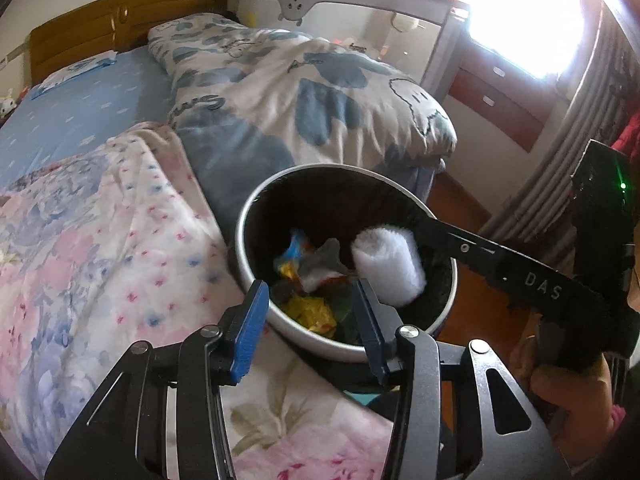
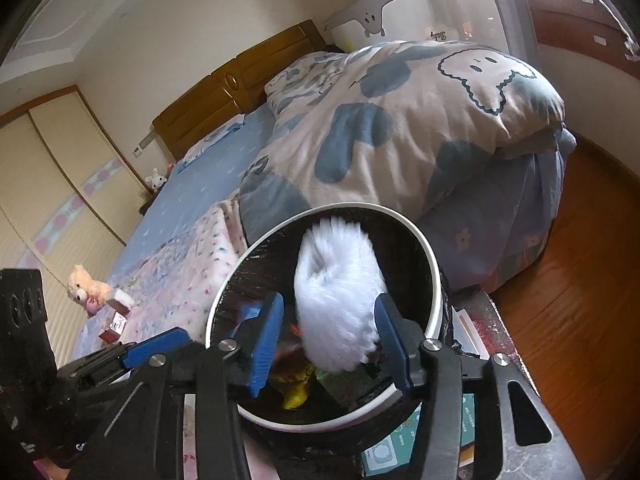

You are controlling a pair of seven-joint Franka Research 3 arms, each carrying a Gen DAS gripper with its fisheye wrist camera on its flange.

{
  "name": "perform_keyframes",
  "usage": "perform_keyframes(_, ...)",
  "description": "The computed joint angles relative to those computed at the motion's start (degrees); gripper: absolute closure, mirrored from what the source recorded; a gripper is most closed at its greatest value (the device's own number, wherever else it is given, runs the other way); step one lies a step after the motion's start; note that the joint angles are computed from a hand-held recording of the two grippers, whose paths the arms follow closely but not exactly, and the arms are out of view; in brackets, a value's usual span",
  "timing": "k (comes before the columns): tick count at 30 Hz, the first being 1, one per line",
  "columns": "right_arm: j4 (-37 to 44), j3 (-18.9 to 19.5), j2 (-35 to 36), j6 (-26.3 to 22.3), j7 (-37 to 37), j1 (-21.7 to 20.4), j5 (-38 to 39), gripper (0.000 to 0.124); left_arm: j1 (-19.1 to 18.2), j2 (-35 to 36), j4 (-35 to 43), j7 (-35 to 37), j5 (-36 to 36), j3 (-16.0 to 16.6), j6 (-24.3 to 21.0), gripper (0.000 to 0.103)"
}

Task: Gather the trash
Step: 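Carry the orange bag and white foam net over the bin and release both, then move both open tools back toward the red-and-white box on the bed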

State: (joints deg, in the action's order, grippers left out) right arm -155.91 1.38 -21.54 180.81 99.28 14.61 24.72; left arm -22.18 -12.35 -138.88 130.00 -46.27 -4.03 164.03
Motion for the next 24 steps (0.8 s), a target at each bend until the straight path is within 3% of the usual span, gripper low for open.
perform_keyframes(10, -0.5, 2.48, -1.1, 1.71, 2.46, 0.78, -0.65, 0.055, 1.03, -5.63, -6.66, -1.98, -0.78, 4.15, 1.07, 0.053)
perform_keyframes(24, 5.92, -3.2, 6.05, 3.81, -1.17, 16.36, 2.63, 0.046, 4.63, -10.07, -12.53, -7.67, 4.36, 12.83, 3.47, 0.052)
